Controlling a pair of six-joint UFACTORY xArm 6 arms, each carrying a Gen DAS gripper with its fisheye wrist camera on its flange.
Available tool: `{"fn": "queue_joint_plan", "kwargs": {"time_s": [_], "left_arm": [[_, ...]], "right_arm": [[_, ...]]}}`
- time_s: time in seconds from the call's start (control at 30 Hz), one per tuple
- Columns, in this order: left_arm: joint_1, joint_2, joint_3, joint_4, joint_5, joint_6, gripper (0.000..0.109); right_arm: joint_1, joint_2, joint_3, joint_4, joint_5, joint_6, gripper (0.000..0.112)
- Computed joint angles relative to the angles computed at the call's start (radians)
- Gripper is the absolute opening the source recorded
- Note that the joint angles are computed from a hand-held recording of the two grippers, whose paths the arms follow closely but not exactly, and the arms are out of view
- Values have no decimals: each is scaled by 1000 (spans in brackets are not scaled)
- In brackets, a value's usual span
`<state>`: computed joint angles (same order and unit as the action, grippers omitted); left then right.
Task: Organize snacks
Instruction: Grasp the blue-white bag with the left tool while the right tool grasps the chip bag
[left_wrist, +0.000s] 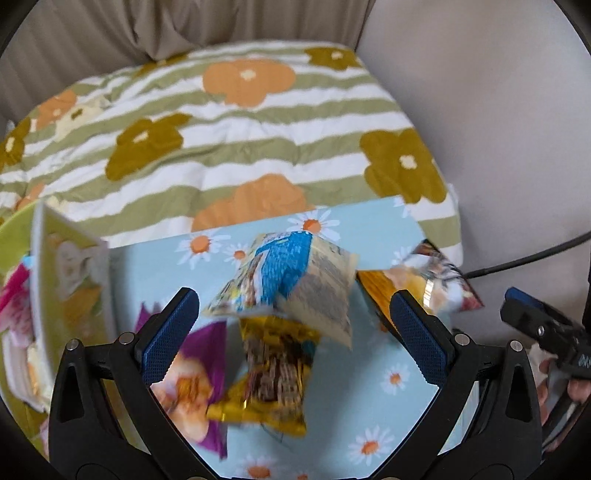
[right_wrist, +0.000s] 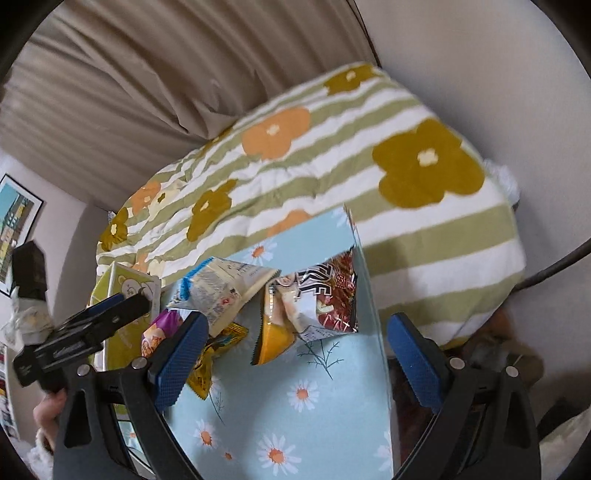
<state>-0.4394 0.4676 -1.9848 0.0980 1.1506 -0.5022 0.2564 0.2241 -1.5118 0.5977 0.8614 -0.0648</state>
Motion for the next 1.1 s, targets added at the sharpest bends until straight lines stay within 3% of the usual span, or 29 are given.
{"fn": "queue_joint_plan", "kwargs": {"time_s": [0.4,0.57,0.73,1.1], "left_arm": [[64,212,-165,-160,64,95,103],[75,219,-147,-220,29,146,100],[86,196,-100,-267,-2,181,82],[81,135,-16,-246,-58,179,77]], "right_arm": [[11,210,-162,30,55,26,97],[32,253,-207,-8,62,27,97],[51,280,-240,-53,75,21,96],[69,302,-260,-80,76,5,77]]}}
